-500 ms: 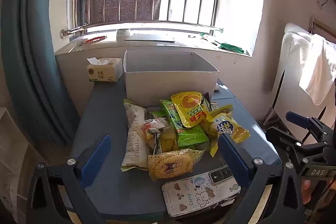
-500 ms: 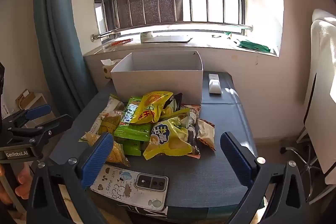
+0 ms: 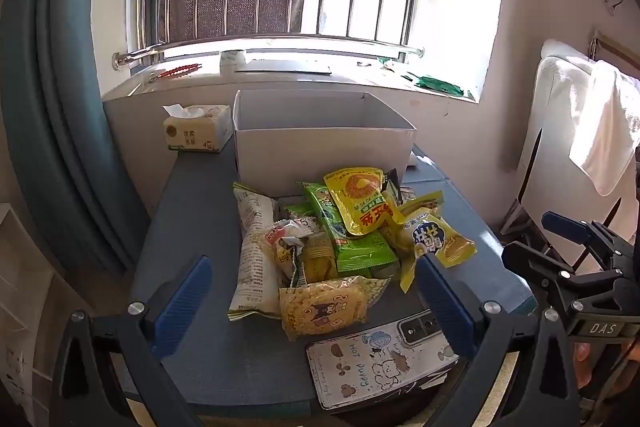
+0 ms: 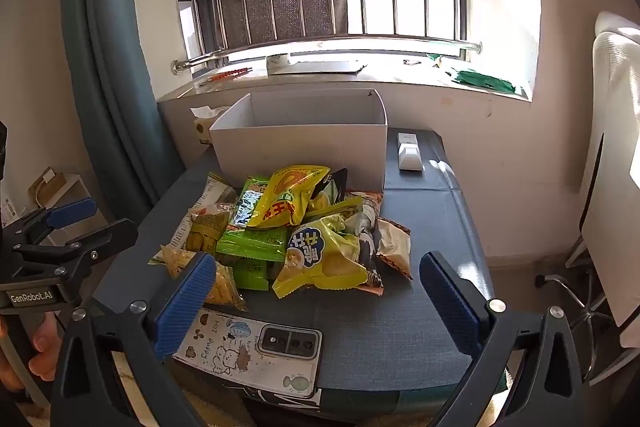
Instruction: Organize snacks
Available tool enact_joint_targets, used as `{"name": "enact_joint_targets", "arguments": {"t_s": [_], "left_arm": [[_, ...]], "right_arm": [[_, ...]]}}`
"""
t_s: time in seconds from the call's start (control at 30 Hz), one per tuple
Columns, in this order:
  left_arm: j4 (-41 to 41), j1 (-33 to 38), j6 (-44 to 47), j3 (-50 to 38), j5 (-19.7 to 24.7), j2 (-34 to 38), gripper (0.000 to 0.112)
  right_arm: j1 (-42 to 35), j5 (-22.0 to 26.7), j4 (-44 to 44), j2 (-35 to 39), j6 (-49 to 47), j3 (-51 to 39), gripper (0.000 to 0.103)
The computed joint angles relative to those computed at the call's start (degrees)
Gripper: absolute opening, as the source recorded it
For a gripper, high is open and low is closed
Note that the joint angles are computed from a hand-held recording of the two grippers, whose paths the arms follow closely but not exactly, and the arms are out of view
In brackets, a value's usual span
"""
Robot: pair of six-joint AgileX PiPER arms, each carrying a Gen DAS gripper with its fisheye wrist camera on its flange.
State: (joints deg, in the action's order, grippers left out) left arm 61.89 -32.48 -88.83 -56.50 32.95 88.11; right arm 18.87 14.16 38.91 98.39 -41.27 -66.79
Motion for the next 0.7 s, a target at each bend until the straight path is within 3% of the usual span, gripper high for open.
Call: {"name": "enact_joint_targets", "arguments": {"t_s": [0.7], "left_arm": [[-0.1,0.2,-0.1,0.6,-0.2,-0.2,0.103]], "right_arm": [[-0.2,0.6,0.5,-0.3,-0.7,0.4,0.103]]}}
